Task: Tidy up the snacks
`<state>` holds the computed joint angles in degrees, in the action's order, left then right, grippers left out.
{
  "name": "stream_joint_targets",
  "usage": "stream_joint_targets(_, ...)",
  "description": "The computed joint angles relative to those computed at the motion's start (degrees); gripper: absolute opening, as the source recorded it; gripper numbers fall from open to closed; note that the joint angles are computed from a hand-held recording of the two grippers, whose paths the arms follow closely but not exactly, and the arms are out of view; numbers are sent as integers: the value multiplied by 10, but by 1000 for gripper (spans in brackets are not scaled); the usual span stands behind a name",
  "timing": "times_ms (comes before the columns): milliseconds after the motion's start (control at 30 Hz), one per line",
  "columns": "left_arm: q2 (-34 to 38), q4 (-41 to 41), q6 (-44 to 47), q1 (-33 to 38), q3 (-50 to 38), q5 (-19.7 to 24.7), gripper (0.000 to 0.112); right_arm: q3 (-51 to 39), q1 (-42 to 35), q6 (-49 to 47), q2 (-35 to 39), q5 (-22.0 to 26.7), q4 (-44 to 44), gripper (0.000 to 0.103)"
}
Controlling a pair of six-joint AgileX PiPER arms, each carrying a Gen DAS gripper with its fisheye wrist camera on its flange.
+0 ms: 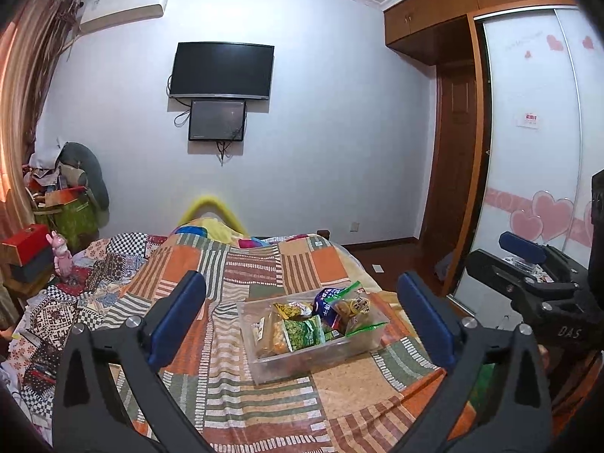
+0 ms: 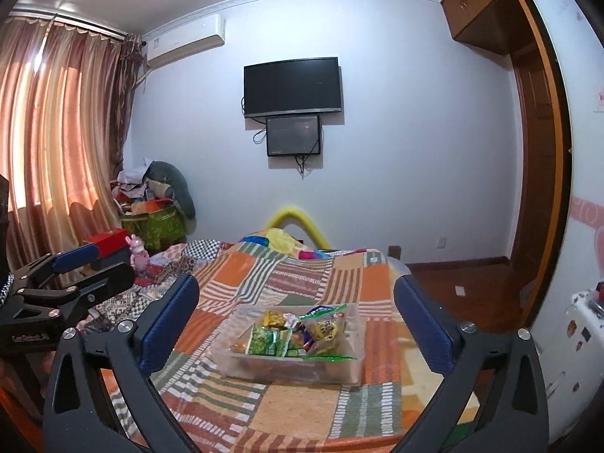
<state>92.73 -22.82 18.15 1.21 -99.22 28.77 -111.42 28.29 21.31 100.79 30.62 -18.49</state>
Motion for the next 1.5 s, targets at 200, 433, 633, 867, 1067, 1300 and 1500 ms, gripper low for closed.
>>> stream_joint_targets(200,-1,-8,6,1,4,3,103,23,-3,1,-11,-9,6,103)
stream_joint_targets(433,-3,-16,10,4,9,2,103,50,0,20,-25,-19,-13,103)
stream_joint_targets(633,-2,-14,9,2,7,2,103,60,3,38,-30,-18,-30,103)
stream_joint_targets(867,-2,-10,1,1,5,5,103,66,5,50,-32,-10,-43,103)
stream_joint_targets(1067,-1,-26,17,3,3,14,103,73,1,50,-38,-11,-38,103)
stream_joint_targets(1300,-2,-39,35,2,7,15,103,69,0,49,-40,-7,-35,103)
stream_joint_targets(1500,0,-52,46,4,3,25,103,68,1,51,-41,-8,-38,103)
